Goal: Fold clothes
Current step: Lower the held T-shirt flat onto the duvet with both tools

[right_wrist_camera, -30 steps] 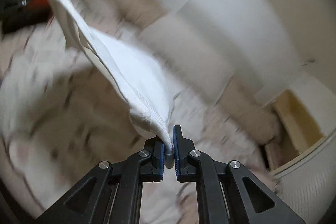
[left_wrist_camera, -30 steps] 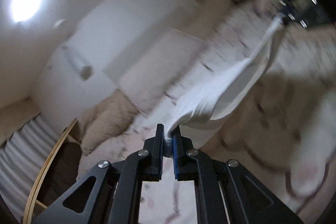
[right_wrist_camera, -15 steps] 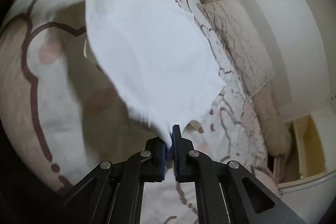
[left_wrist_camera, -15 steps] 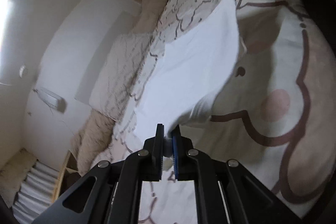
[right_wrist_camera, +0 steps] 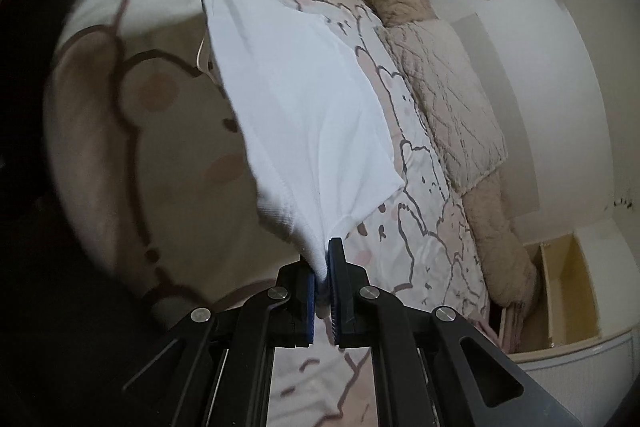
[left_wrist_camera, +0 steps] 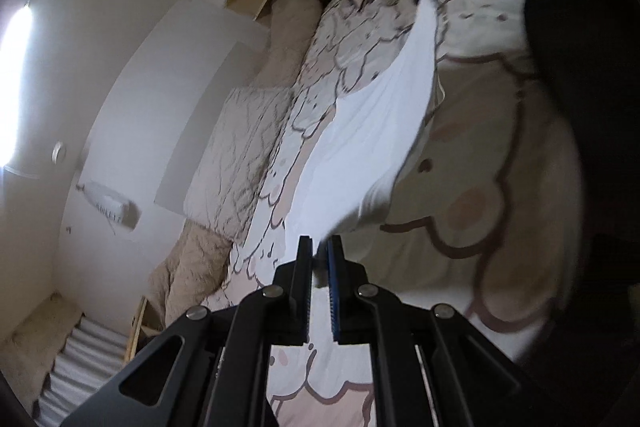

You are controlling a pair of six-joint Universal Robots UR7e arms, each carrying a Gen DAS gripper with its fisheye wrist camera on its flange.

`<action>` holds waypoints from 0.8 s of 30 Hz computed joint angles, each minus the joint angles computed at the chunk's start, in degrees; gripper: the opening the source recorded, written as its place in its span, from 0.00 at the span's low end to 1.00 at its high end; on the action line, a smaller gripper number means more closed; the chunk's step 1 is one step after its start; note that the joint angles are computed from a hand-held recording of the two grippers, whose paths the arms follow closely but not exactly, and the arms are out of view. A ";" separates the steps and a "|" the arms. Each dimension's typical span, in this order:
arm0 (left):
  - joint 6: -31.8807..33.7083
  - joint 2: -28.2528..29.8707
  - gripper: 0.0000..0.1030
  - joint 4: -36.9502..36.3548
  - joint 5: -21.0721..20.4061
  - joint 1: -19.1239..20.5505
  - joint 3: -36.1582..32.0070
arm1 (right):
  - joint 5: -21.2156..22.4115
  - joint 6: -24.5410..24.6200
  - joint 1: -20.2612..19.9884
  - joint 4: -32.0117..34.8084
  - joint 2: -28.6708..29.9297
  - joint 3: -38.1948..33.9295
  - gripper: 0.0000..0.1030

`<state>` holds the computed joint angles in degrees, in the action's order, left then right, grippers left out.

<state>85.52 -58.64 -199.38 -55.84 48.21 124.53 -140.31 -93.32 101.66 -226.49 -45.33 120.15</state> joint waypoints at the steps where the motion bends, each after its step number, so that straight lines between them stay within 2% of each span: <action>1: -0.89 -1.47 0.07 1.22 0.18 -0.85 0.79 | 0.07 -0.13 0.69 -0.10 -0.76 0.92 0.06; 4: -5.65 -4.93 0.07 5.54 3.27 -3.77 1.64 | -0.69 0.82 3.39 1.38 -3.53 3.65 0.06; 8: -16.12 -7.99 0.07 16.85 6.26 -4.99 0.90 | -2.33 3.58 6.03 5.21 -6.23 5.37 0.06; 10: -15.54 -6.43 0.08 14.73 6.62 -4.06 1.26 | -2.60 4.80 5.59 5.33 -5.89 5.36 0.06; 11: -14.33 -5.26 0.08 13.18 6.57 -3.33 1.25 | -2.77 4.78 4.88 4.59 -5.13 5.11 0.06; 13: -6.91 -2.32 0.08 6.90 5.63 -1.91 1.81 | -2.98 5.06 2.97 3.73 -3.46 4.41 0.06; 15: -0.49 -0.40 0.15 3.94 4.00 -0.46 2.19 | -2.89 6.13 1.38 4.18 -2.43 3.89 0.06; 17: 4.94 0.54 0.47 4.02 2.07 0.92 2.51 | -2.92 7.82 0.55 4.97 -1.91 3.43 0.06; 20: 8.94 -0.02 0.48 9.60 -2.87 2.41 3.39 | -2.93 14.21 -0.34 7.58 -2.47 1.98 0.06; 24: 14.13 -0.35 0.48 15.87 -5.34 3.26 4.71 | -3.27 25.52 -1.91 14.06 -4.27 -0.88 0.06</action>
